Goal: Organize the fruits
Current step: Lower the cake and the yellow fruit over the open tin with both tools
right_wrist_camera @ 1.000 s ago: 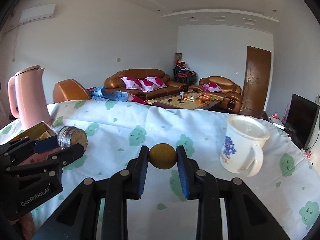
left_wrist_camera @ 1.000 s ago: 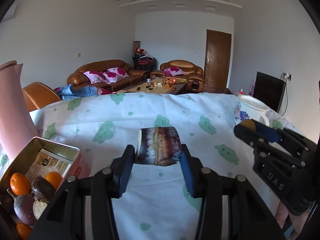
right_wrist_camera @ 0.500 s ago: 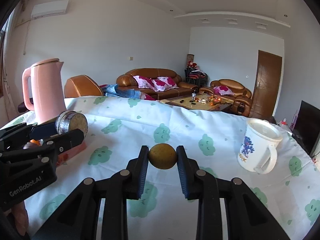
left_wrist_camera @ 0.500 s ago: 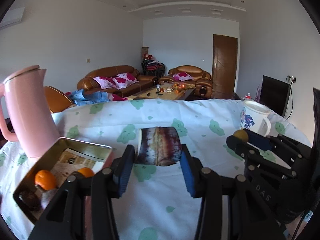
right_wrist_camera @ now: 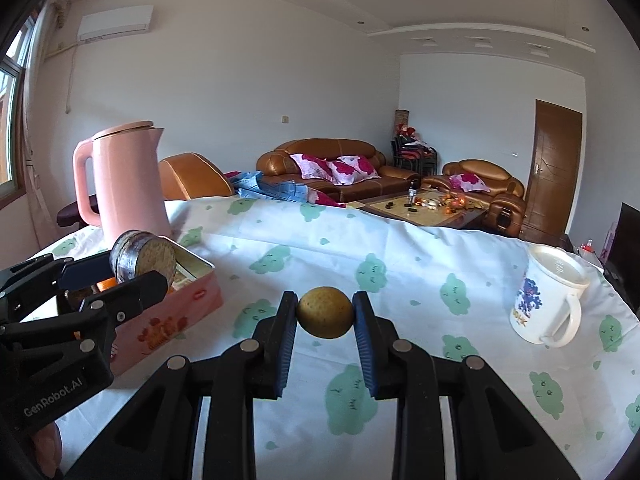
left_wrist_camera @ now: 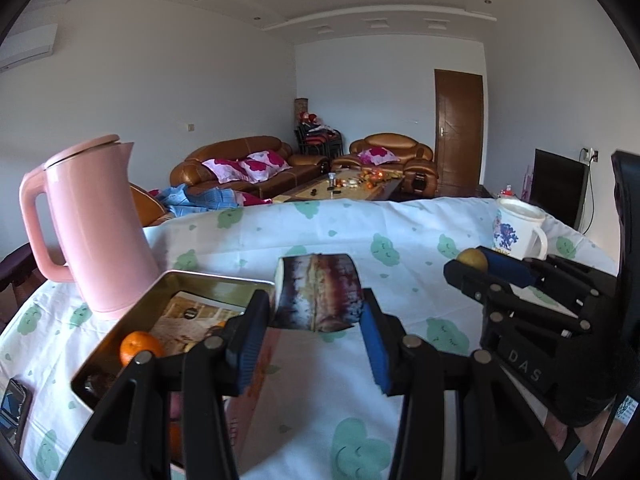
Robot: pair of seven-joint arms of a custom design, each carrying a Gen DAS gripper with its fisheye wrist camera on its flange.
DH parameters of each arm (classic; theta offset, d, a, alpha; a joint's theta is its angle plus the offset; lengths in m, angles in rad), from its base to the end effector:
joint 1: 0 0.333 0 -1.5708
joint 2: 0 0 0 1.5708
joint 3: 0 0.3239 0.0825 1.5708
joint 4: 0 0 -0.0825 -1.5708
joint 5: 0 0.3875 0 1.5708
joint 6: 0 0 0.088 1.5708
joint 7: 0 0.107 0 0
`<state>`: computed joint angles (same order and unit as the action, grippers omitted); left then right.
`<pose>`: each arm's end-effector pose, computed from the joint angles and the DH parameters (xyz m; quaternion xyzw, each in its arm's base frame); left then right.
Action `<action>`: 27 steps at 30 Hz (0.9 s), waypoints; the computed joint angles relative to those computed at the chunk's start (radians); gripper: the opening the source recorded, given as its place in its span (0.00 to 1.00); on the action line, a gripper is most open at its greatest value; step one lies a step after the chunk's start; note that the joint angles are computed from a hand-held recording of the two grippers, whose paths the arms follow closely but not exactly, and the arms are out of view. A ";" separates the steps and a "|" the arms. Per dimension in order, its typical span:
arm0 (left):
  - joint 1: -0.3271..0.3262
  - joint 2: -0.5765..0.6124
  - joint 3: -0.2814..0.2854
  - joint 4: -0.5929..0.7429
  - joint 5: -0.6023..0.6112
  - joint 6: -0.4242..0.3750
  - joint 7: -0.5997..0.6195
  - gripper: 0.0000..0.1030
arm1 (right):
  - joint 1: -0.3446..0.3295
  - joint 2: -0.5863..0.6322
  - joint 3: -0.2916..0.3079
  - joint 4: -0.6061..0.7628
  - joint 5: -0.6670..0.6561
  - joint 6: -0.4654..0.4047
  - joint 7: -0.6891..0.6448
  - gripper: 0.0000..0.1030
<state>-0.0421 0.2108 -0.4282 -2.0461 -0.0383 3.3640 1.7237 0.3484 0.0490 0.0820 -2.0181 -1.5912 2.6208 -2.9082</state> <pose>0.5744 -0.2657 0.4924 -0.4251 0.7309 -0.4552 0.2791 0.5342 0.2700 0.4752 -0.5623 0.6220 -0.4194 0.3480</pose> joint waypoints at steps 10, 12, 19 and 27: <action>-0.013 -0.037 0.064 -0.017 -0.014 0.016 -0.011 0.45 | 0.023 0.035 0.003 0.068 0.012 0.014 -0.047 0.29; -0.028 -0.039 0.087 -0.016 -0.024 0.018 -0.007 0.45 | 0.028 0.044 0.001 0.081 0.015 0.016 -0.054 0.29; -0.056 -0.040 0.137 -0.011 -0.062 0.009 0.006 0.45 | 0.049 0.077 -0.007 0.126 0.030 0.028 -0.091 0.29; -0.180 -0.035 0.283 0.004 -0.186 -0.006 0.092 0.45 | 0.069 0.121 -0.021 0.189 0.058 0.061 -0.131 0.29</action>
